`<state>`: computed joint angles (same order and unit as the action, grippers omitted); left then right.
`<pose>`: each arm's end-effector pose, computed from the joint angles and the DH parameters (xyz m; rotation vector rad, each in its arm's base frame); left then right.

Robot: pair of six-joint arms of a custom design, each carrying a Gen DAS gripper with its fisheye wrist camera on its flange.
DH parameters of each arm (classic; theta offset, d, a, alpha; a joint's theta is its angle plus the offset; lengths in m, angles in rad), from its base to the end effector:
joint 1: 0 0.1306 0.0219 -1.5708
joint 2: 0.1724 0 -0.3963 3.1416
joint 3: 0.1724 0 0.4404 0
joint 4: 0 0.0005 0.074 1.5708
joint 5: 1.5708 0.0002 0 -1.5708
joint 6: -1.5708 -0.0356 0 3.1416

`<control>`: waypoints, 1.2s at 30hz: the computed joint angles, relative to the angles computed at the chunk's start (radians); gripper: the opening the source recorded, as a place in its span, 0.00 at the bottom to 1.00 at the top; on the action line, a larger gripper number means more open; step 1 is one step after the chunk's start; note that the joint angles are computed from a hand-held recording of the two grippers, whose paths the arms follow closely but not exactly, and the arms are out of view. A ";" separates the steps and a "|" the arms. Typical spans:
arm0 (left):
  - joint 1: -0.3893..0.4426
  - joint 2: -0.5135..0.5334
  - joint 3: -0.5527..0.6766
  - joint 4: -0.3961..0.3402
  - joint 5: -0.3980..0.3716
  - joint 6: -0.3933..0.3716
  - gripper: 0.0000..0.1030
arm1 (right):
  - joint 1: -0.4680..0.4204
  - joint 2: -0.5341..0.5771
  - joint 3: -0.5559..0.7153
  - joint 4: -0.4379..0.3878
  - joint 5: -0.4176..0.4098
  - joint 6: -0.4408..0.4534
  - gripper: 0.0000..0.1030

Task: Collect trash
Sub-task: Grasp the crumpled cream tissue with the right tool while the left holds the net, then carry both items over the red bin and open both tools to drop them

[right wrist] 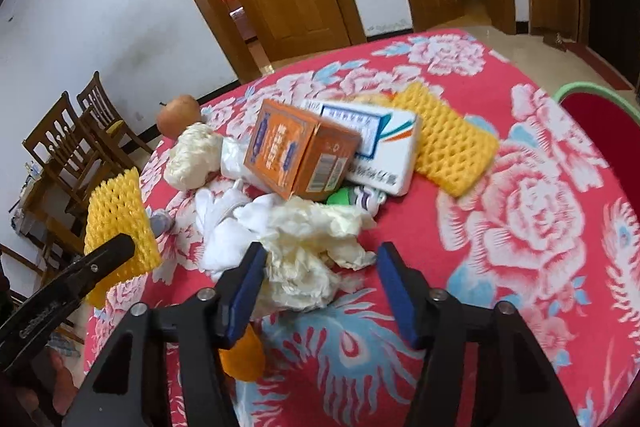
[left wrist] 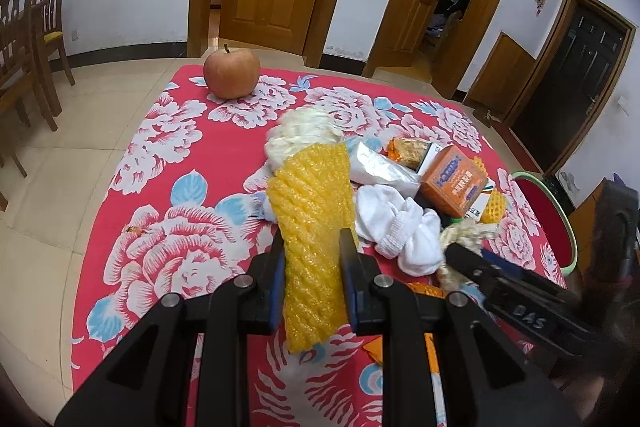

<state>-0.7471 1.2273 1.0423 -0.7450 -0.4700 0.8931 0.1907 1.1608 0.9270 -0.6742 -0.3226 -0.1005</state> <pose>0.3410 -0.2946 0.3552 -0.3603 2.3475 -0.1878 0.4135 0.0908 0.3287 -0.2508 2.4740 0.5236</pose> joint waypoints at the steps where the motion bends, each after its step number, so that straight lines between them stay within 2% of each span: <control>1: -0.002 0.000 0.001 0.000 0.000 0.000 0.23 | 0.001 0.004 0.000 0.000 -0.009 0.002 0.47; 5: -0.014 0.001 0.007 -0.004 -0.003 0.003 0.23 | 0.003 -0.002 -0.006 0.003 -0.034 0.011 0.26; 8: -0.025 0.002 0.013 -0.006 -0.002 0.006 0.23 | -0.001 -0.027 -0.016 0.005 -0.032 0.018 0.23; 18: -0.076 0.038 0.081 -0.021 -0.013 -0.006 0.23 | -0.072 -0.133 -0.031 -0.015 -0.080 0.047 0.23; 23: -0.099 0.078 0.138 -0.018 -0.001 -0.028 0.23 | -0.140 -0.170 -0.024 -0.036 -0.106 0.066 0.23; 30: -0.125 0.188 0.274 -0.028 0.014 -0.096 0.23 | -0.268 -0.184 0.000 -0.038 -0.159 0.076 0.23; 36: -0.130 0.310 0.409 -0.021 0.067 -0.154 0.23 | -0.384 -0.150 0.031 -0.025 -0.192 0.081 0.23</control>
<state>-0.8775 1.5372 1.4510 -0.7663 -0.4032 0.7395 -0.1936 1.0111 0.9576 -0.6992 -0.5149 -0.0191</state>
